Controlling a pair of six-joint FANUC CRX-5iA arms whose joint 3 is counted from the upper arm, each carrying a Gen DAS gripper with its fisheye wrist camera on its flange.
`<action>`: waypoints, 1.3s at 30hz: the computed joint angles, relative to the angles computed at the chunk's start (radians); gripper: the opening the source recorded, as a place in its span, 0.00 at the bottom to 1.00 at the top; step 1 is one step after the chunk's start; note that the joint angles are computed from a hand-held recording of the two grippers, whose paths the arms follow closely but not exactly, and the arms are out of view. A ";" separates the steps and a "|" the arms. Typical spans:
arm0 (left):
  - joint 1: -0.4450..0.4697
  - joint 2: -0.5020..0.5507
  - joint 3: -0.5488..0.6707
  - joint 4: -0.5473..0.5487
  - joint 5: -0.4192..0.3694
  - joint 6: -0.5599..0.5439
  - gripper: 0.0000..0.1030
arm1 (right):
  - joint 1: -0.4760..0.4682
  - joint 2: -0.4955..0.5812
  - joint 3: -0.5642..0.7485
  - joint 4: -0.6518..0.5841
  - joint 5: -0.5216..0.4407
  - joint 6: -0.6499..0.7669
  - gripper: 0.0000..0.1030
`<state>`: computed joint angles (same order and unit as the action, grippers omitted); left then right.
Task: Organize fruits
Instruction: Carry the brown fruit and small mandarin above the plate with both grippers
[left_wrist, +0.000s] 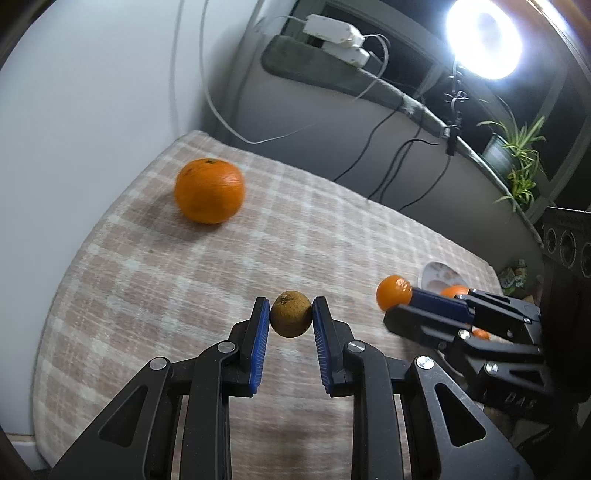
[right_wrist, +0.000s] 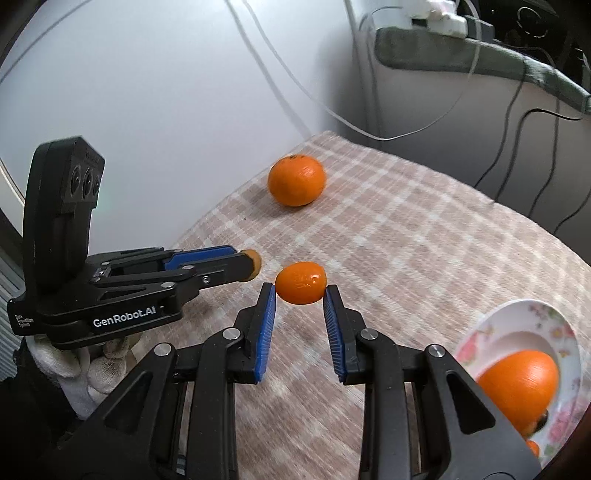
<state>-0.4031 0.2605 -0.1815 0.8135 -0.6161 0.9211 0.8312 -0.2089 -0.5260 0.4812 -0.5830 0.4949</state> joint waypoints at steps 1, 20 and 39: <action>-0.004 -0.003 -0.001 0.002 0.000 -0.003 0.22 | 0.002 -0.015 -0.011 0.011 -0.004 -0.015 0.27; -0.112 -0.010 0.002 0.062 -0.011 -0.061 0.22 | 0.019 -0.354 -0.225 0.185 -0.177 -0.233 0.27; -0.188 0.075 0.124 -0.001 -0.046 0.005 0.22 | -0.045 -0.556 -0.328 0.134 -0.325 -0.240 0.27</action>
<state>-0.5909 0.3352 -0.0571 0.8128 -0.6622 0.9264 0.7866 -0.7647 -0.8545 0.6152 -0.9080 0.2554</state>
